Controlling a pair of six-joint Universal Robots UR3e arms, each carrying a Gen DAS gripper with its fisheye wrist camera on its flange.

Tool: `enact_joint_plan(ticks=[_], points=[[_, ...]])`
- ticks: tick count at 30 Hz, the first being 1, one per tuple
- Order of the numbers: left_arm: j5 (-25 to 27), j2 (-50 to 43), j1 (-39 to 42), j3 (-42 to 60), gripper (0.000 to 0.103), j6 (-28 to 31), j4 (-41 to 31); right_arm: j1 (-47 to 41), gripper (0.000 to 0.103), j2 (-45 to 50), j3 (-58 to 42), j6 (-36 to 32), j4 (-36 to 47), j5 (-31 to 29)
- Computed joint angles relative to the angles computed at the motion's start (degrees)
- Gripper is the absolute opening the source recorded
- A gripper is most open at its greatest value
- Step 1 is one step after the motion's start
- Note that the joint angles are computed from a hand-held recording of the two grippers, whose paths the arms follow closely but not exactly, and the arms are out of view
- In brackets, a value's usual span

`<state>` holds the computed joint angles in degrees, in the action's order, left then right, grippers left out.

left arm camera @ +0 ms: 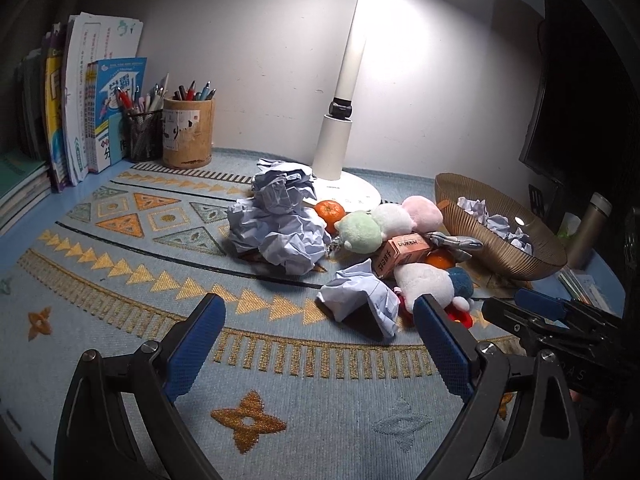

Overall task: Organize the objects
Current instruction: 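Grasp a crumpled paper with the left gripper while the right grasps the white-blue plush toy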

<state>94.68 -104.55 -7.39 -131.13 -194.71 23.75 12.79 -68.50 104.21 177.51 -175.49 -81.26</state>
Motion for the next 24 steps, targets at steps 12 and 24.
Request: enact_joint_plan(ticks=[12,24], points=[[1.2,-0.6,-1.1,2.7,0.095,1.3,-4.4,-5.5,0.052,10.1,-19.8,-1.1,24.2,22.1],[-11.7,-1.7,5.7,12.3,0.094,0.7,-25.3,-4.3,0.052,4.7,-15.1,-13.9,23.1,19.2]])
